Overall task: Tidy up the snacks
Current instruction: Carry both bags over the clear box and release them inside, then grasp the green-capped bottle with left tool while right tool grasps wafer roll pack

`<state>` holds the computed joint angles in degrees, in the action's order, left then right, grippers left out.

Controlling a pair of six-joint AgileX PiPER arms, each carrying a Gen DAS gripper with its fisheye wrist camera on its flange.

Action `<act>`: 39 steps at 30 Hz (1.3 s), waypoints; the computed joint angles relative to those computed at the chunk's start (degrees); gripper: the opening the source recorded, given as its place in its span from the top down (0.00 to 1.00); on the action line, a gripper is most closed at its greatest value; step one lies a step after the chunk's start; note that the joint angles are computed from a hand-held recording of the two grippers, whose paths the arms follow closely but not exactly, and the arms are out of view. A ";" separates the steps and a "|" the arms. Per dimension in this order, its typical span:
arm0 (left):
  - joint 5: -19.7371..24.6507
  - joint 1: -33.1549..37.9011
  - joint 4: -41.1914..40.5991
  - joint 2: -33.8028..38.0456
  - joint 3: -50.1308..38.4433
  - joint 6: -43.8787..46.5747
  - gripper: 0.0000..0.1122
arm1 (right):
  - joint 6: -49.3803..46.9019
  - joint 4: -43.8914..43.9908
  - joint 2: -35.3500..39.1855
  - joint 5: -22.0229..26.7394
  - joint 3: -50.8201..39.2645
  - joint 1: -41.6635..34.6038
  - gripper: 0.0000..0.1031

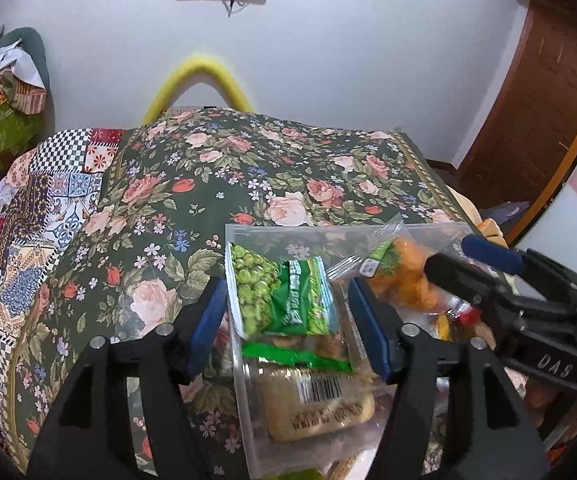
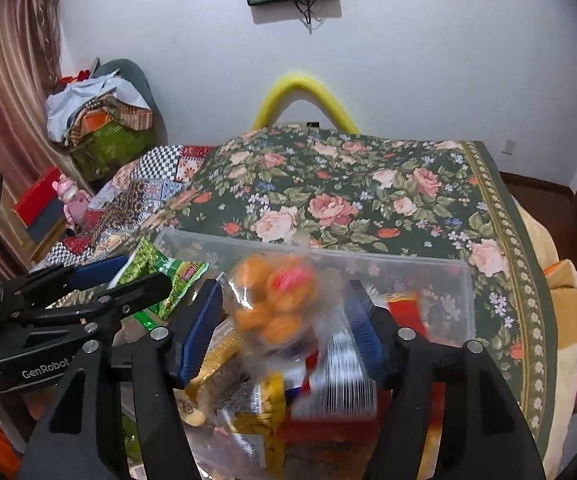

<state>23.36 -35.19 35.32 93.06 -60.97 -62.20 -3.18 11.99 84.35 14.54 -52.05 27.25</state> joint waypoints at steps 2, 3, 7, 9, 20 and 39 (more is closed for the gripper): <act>0.81 -0.86 0.39 -1.34 0.61 -0.18 0.43 | 3.29 -3.47 -2.21 -0.02 0.81 0.40 0.35; 1.37 -1.39 0.61 -2.13 0.93 -0.22 0.42 | 5.31 -5.72 -2.77 -0.04 1.02 0.63 0.35; 3.27 -3.49 2.19 -5.67 3.02 -1.68 0.41 | 17.37 -18.55 -7.47 0.87 3.39 3.24 0.34; 4.50 -4.90 3.39 -7.93 4.69 -3.10 0.40 | 22.17 -23.32 -10.16 1.41 5.24 4.72 0.32; 13.14 -16.37 9.91 -19.65 16.90 -14.24 0.39 | 47.45 -43.12 -17.00 5.14 15.13 16.20 0.27; 20.21 -30.23 13.05 -28.43 32.84 -31.15 0.39 | 66.89 -50.81 4.68 5.98 10.07 27.24 0.22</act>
